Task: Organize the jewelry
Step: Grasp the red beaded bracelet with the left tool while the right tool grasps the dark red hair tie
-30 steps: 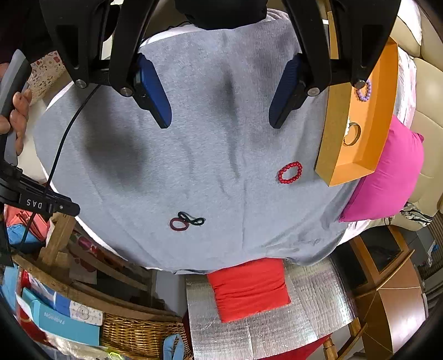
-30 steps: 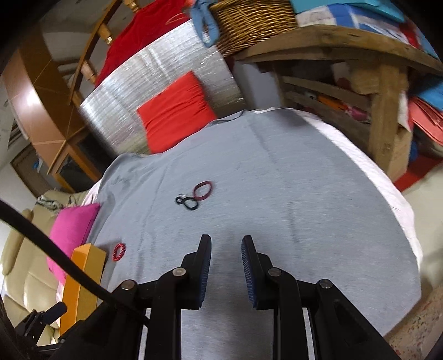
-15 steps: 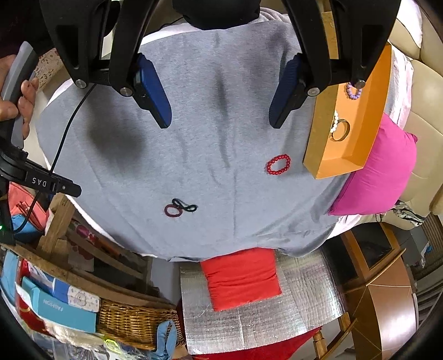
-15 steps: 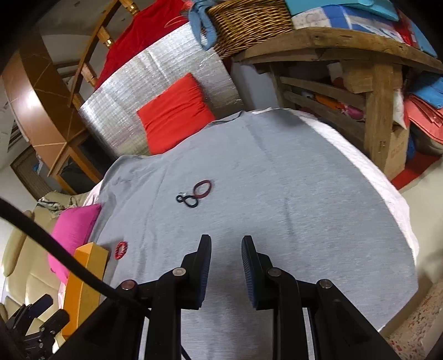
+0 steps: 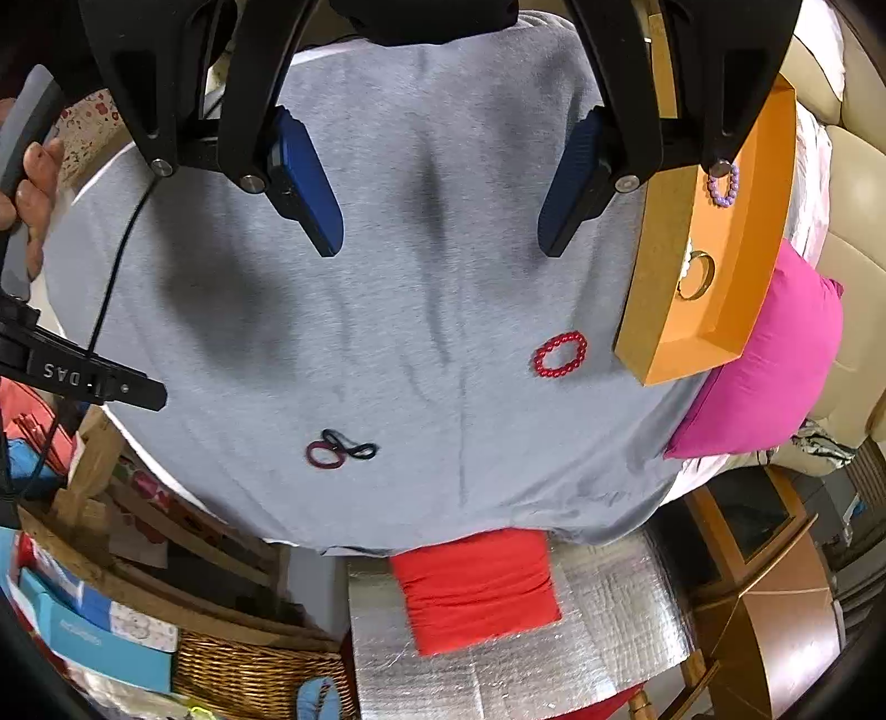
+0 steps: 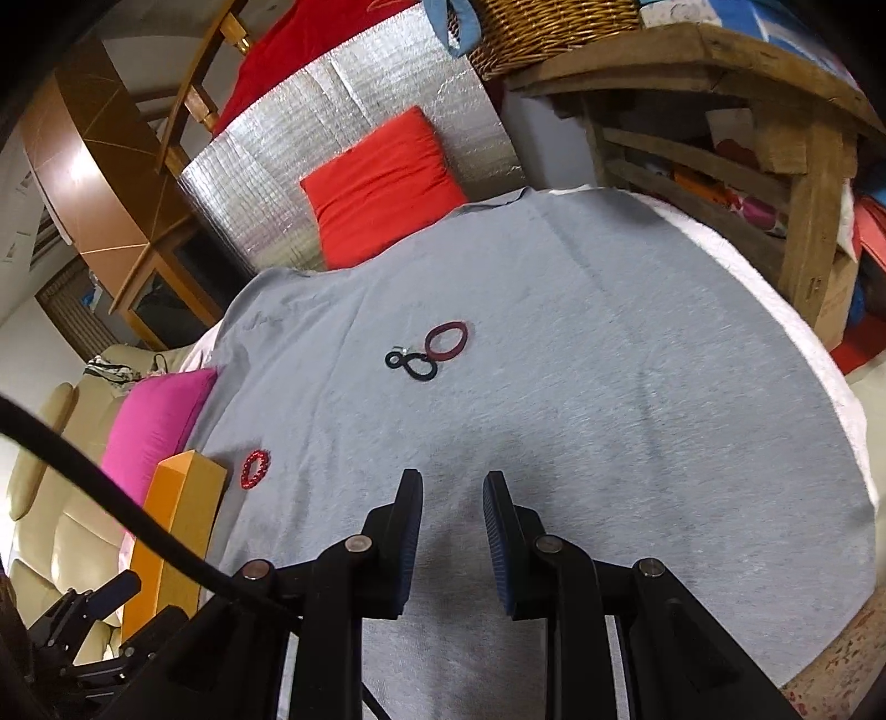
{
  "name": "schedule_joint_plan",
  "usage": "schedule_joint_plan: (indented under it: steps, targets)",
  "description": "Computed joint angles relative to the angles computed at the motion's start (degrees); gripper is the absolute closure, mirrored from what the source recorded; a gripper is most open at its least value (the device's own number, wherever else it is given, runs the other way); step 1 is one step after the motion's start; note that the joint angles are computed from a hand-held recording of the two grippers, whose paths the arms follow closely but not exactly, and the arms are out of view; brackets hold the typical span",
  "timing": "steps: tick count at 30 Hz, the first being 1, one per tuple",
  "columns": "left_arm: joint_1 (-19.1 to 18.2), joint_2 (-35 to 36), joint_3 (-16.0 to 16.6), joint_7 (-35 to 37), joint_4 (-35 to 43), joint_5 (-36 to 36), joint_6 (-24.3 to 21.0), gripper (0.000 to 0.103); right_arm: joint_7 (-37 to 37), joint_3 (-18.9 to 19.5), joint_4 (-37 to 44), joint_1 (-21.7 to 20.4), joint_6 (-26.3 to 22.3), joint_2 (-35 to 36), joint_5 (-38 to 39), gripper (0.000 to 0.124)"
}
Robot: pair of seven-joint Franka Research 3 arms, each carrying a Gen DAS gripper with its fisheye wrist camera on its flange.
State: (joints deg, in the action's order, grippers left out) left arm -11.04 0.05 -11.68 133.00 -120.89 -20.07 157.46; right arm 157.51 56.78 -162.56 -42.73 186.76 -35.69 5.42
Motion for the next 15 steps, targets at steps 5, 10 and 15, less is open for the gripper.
schedule_joint_plan:
  steps: [5,10,15]
  targets:
    - [1.1,3.5,-0.1,-3.4,2.7,3.0,-1.4,0.029,-1.2,3.6,2.8,-4.8,0.3,3.7,-1.4,0.099]
    - [3.2,5.8,-1.0,-3.1,5.1,2.0,-2.2,0.029,-2.6,9.0,5.8,-11.1,0.1,7.9,-2.6,0.099]
    - [6.1,8.6,-1.0,-2.9,8.4,0.5,-2.6,0.029,-3.7,15.5,9.2,-19.0,0.8,12.7,-4.5,0.099]
